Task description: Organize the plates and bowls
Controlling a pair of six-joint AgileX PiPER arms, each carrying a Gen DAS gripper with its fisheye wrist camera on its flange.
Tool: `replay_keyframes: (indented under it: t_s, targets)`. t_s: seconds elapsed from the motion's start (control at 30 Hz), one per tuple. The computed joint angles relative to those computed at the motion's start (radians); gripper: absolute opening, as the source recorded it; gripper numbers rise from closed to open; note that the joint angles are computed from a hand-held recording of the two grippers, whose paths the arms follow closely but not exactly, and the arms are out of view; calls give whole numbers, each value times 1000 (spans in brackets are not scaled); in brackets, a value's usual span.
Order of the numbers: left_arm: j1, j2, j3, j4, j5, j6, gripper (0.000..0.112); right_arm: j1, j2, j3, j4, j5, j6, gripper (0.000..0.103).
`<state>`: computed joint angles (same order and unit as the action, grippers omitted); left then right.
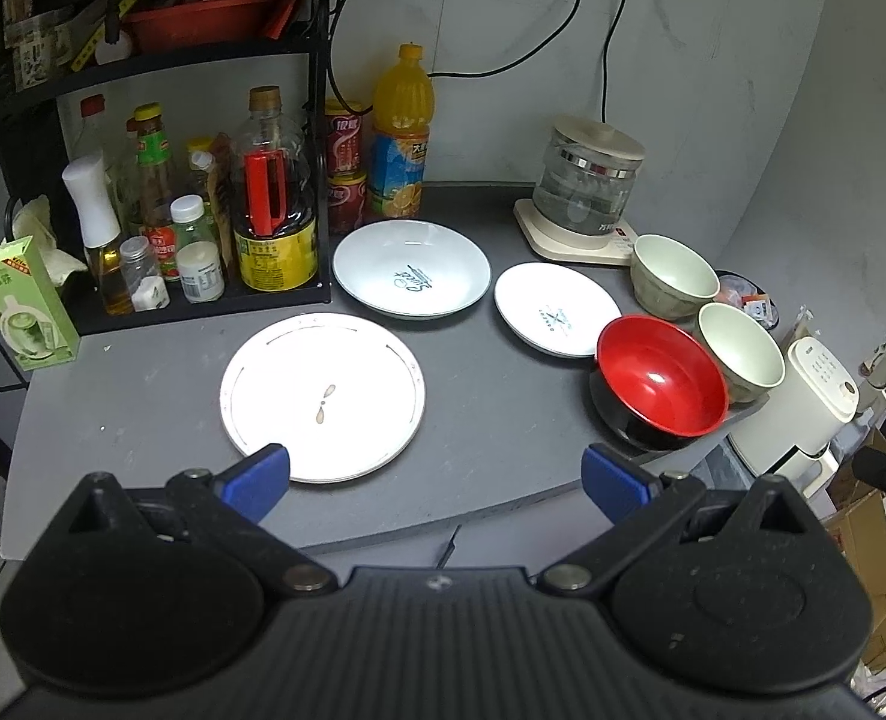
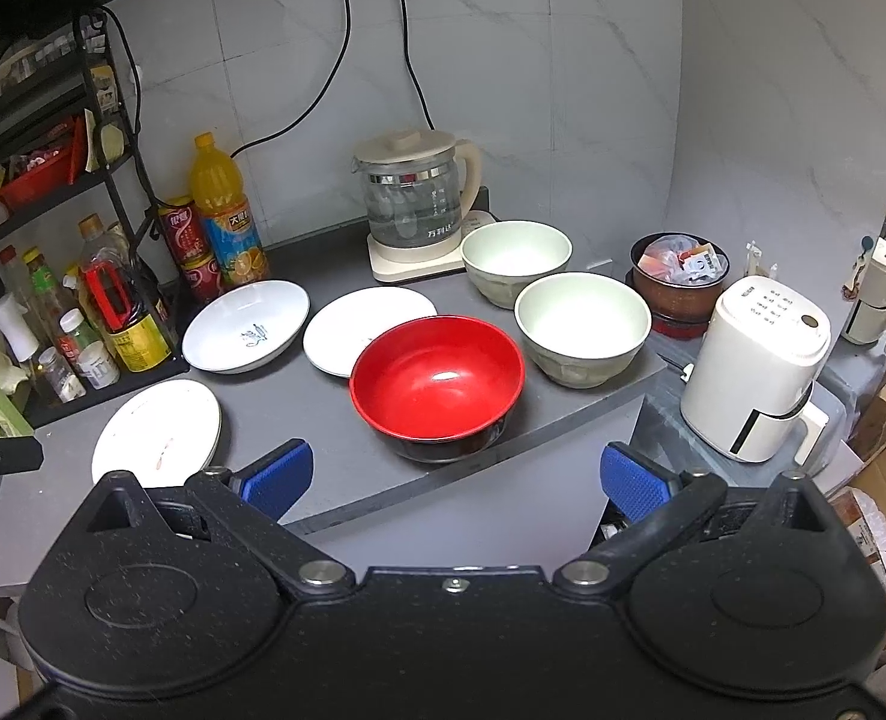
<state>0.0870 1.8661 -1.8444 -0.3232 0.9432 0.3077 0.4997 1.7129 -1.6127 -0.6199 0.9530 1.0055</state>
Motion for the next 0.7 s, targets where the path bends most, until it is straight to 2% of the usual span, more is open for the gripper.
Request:
replay_keyframes:
  t_s: [0.37,0.7]
  targets:
    - [-17,4,-28,47,10,-78,102,-47,-6,-8,73,-18,-79,103]
    - [-52,35,-118,114,50,-182,102,-113,-4,-15,153,-48,-154,103]
